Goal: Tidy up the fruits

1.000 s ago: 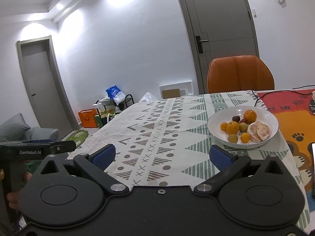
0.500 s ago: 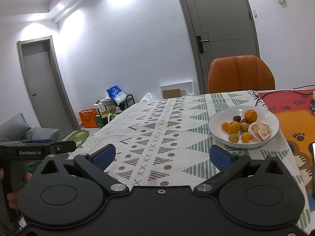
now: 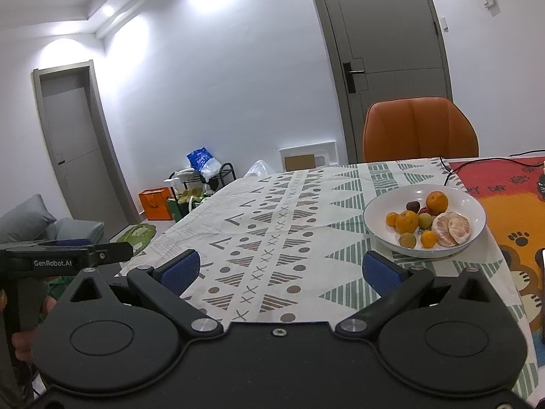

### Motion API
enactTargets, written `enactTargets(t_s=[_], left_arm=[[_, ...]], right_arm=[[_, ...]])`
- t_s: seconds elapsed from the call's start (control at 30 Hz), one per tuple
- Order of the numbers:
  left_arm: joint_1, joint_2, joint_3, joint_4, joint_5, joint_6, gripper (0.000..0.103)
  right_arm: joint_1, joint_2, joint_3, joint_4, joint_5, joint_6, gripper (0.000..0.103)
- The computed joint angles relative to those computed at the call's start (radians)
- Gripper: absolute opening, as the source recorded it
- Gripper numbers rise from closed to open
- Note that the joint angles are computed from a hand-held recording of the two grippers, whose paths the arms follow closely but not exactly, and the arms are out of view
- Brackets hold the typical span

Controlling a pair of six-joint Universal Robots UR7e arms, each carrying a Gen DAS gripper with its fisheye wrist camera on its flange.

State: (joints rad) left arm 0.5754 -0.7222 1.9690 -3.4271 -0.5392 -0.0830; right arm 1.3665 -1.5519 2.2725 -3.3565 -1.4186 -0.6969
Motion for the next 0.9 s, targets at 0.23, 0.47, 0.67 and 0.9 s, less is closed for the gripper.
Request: enactTargets(t_s=[0.23, 0.47, 0.67, 0.9], left_arm=[[0.001, -0.010, 0.002, 0.015, -0.001, -0.011, 0.103], [0.002, -0.011, 0.002, 0.012, -0.001, -0.009, 0.103], [0.004, -0.015, 0.004, 0.019, -0.006, -0.013, 0.103], [0.004, -0.012, 0.001, 0.027, -0.007, -0.014, 0.103]], right_arm=[[0.001, 0.000, 0.002, -0.007, -0.003, 0.004, 0.103], [0.000, -0.007, 0.004, -0.006, 0.004, -0.002, 0.103], [0.001, -0.005, 0.004, -0.021, -0.008, 0.002, 0.103], [-0.002, -0.011, 0.006, -0.025, -0.004, -0.001, 0.103]])
